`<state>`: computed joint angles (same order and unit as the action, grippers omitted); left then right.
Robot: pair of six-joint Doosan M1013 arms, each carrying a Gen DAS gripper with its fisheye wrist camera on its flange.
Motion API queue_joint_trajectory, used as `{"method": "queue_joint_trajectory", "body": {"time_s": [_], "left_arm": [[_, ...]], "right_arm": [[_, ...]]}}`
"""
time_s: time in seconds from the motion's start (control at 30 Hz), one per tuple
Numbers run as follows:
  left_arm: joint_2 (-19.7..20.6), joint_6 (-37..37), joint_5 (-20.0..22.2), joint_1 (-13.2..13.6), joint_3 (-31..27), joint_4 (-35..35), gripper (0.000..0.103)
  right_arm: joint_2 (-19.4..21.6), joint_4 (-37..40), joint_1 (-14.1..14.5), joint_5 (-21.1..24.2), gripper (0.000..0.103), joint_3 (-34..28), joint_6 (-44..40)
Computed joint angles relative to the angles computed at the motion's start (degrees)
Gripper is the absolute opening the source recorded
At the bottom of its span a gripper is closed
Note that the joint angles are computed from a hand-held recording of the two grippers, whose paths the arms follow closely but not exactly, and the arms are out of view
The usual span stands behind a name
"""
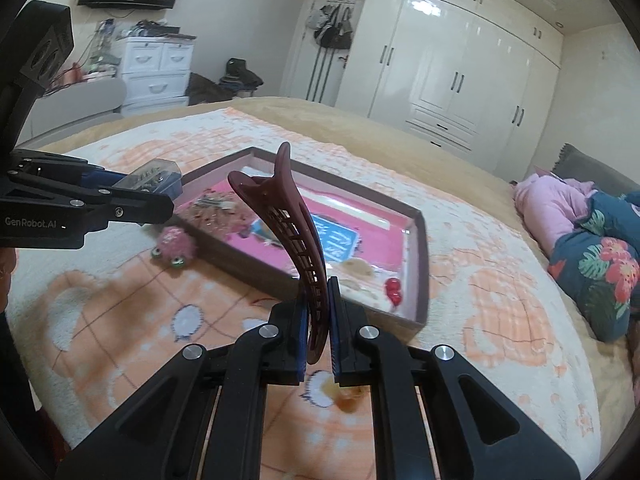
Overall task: Organize jewelry
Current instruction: 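Carry the pin case over the box with the left while the right carries the maroon clip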
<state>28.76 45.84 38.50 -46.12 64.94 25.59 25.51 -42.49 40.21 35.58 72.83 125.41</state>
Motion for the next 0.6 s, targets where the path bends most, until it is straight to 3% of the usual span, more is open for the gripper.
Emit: {"method": "queue_joint_trajectory", "body": {"time_s": [0.6], "left_arm": [[6.1,8.4,1.9,1.1,-9.7,-6.5,0.030]], "right_arm": [[0.8,-2.8,-2.2,1.9,0.009,-1.8,4.8]]}}
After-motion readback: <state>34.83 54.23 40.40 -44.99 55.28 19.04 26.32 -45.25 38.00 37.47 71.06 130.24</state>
